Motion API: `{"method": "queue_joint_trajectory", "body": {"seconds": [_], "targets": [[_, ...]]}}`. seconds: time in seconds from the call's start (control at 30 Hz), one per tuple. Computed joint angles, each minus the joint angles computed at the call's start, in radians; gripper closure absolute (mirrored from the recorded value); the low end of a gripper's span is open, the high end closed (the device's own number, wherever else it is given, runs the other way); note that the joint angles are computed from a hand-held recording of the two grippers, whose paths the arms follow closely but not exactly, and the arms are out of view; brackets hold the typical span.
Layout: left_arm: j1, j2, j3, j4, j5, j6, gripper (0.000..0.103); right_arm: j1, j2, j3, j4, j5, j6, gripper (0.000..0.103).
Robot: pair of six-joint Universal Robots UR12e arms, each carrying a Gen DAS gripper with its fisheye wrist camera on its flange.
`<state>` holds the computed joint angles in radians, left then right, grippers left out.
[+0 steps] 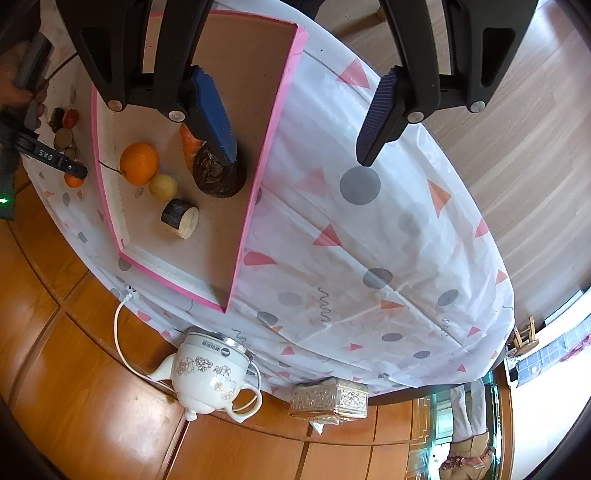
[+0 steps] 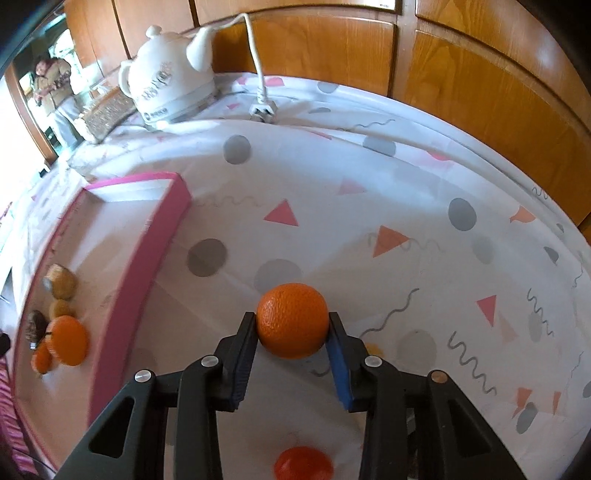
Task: Organize fruits
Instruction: 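Carry the orange into the pink tray and open the right gripper, then reach the left gripper to the red tomato and close on it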
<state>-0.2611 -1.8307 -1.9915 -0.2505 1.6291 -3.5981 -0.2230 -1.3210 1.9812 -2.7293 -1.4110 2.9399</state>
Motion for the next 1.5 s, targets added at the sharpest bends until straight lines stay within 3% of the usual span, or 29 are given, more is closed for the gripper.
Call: {"method": "queue_joint_trajectory", "body": {"seconds": [0.27, 0.43, 0.6, 0.77, 0.97, 1.23, 1.5], "targets": [[0.001, 0.008, -0.009, 0.018, -0.007, -0.004, 0.033, 0.007, -0.065, 0.044, -0.02, 0.151, -0.04, 0.066], [0.004, 0.012, -0.014, 0.024, -0.015, -0.021, 0.033, 0.024, -0.104, 0.07, 0.01, 0.253, -0.085, 0.066], [0.008, 0.019, -0.024, 0.031, -0.02, -0.034, 0.033, 0.061, -0.113, 0.076, 0.06, 0.306, -0.124, 0.066], [0.01, 0.022, -0.03, 0.041, -0.024, -0.034, 0.033, 0.099, -0.107, 0.075, 0.115, 0.293, -0.151, 0.065], [0.009, 0.021, -0.032, 0.046, -0.031, -0.026, 0.033, 0.119, -0.108, 0.09, 0.097, 0.245, -0.144, 0.064], [0.006, 0.022, -0.031, 0.049, -0.032, -0.02, 0.033, 0.086, -0.144, 0.131, 0.025, 0.252, -0.09, 0.06], [0.002, 0.022, -0.03, 0.053, -0.03, -0.006, 0.032, 0.043, -0.191, 0.19, -0.058, 0.206, -0.036, 0.06]]}}
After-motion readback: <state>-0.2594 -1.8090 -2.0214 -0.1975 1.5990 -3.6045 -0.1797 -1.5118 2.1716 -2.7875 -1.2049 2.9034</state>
